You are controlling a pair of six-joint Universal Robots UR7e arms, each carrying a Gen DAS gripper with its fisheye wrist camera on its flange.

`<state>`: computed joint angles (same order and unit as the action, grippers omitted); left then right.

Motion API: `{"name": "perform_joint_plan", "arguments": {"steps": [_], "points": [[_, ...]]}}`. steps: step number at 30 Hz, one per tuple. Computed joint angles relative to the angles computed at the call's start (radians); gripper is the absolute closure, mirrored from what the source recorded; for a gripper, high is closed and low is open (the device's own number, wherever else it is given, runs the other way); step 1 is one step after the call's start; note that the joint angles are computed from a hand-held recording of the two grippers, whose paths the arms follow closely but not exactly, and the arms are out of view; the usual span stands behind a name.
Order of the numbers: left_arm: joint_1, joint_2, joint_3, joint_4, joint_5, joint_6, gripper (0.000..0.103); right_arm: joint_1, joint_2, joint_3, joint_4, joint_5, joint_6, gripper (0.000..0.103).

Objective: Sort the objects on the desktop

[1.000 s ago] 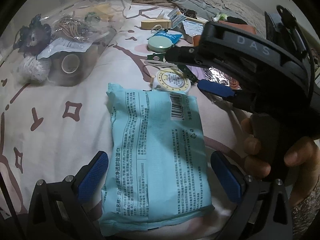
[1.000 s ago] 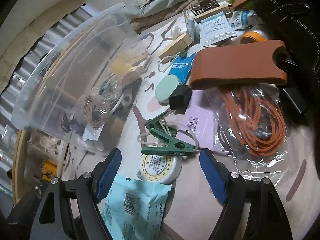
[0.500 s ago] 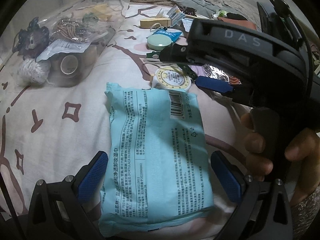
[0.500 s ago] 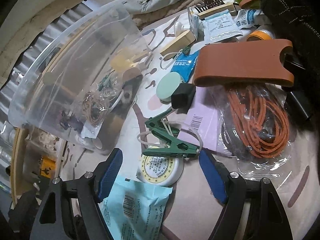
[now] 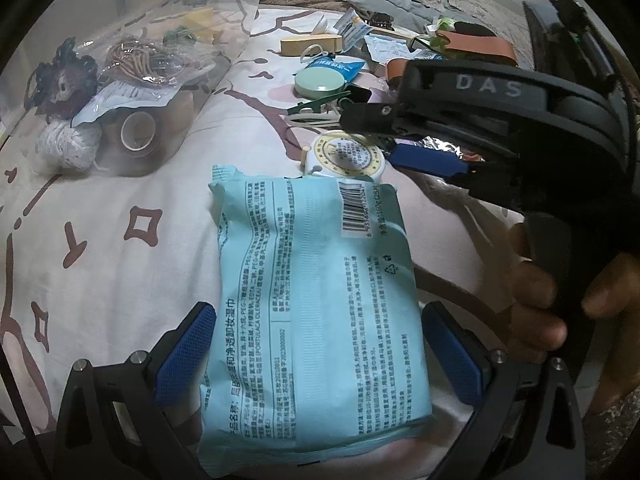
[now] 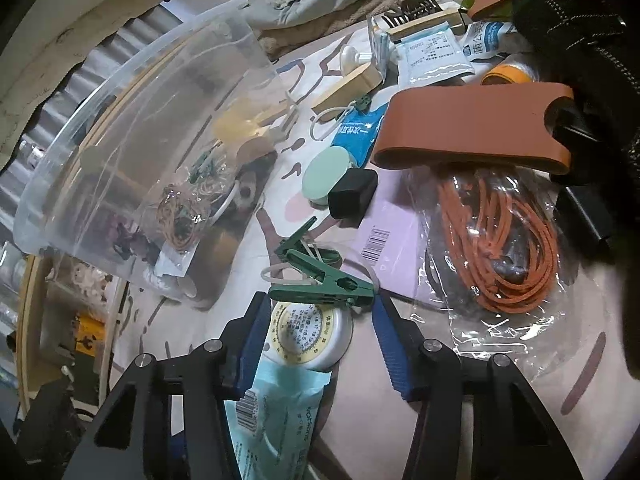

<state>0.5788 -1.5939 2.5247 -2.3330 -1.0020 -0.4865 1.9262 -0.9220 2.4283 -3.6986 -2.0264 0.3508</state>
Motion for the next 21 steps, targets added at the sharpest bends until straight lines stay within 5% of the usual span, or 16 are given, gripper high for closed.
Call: {"name": "perform_joint_plan", "arguments": {"steps": [21], "points": [[0.013,-0.002,0.0,-0.011,0.0,0.017,0.001,0.077,-0.109,0.07,-0.073,-0.105,0.012,0.05]]}}
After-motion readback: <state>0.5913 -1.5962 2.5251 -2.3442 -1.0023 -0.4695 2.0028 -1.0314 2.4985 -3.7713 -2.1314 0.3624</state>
